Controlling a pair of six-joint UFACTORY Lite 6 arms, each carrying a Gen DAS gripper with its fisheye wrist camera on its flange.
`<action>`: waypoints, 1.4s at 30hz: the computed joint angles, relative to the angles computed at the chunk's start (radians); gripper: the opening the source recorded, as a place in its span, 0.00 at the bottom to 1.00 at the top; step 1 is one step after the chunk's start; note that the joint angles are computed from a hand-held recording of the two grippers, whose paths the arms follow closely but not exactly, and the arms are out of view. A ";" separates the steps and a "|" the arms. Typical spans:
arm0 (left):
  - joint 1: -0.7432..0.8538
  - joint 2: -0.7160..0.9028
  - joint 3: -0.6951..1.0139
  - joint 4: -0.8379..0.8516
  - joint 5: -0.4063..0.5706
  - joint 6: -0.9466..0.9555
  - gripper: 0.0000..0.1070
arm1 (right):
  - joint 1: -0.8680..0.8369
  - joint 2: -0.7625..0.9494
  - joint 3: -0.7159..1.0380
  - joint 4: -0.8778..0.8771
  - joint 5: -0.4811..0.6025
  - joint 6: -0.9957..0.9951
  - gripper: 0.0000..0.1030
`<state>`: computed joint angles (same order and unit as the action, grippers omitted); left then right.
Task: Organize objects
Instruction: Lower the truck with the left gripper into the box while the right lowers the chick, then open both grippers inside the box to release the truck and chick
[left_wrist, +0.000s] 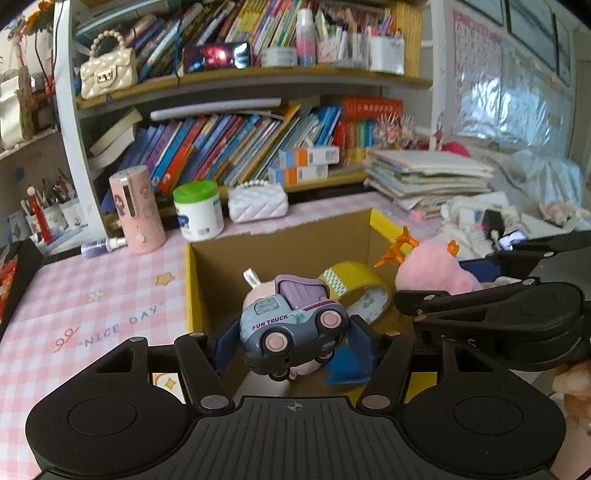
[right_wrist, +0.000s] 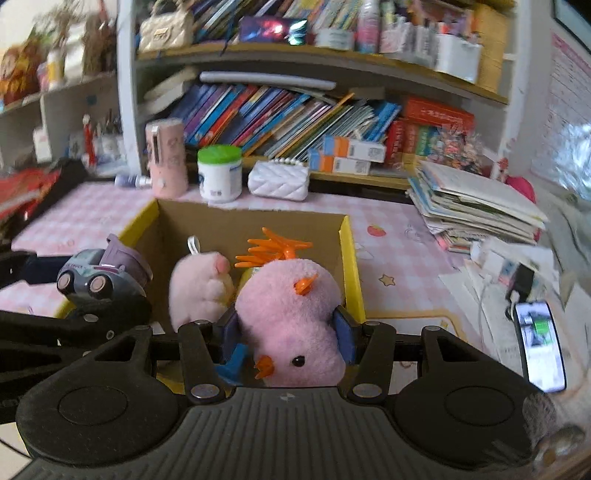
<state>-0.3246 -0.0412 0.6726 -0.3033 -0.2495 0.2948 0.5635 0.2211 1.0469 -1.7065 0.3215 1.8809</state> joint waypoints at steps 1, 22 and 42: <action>-0.009 0.019 0.013 -0.061 -0.001 0.056 0.58 | -0.014 0.014 0.007 -0.022 -0.019 0.003 0.48; -0.056 0.066 0.021 -0.529 -0.063 0.403 0.70 | -0.113 0.170 0.137 0.052 -0.223 -0.239 0.53; 0.089 -0.528 -0.366 -0.963 -0.044 0.791 0.90 | 0.202 -0.049 -0.056 0.034 0.165 0.210 0.84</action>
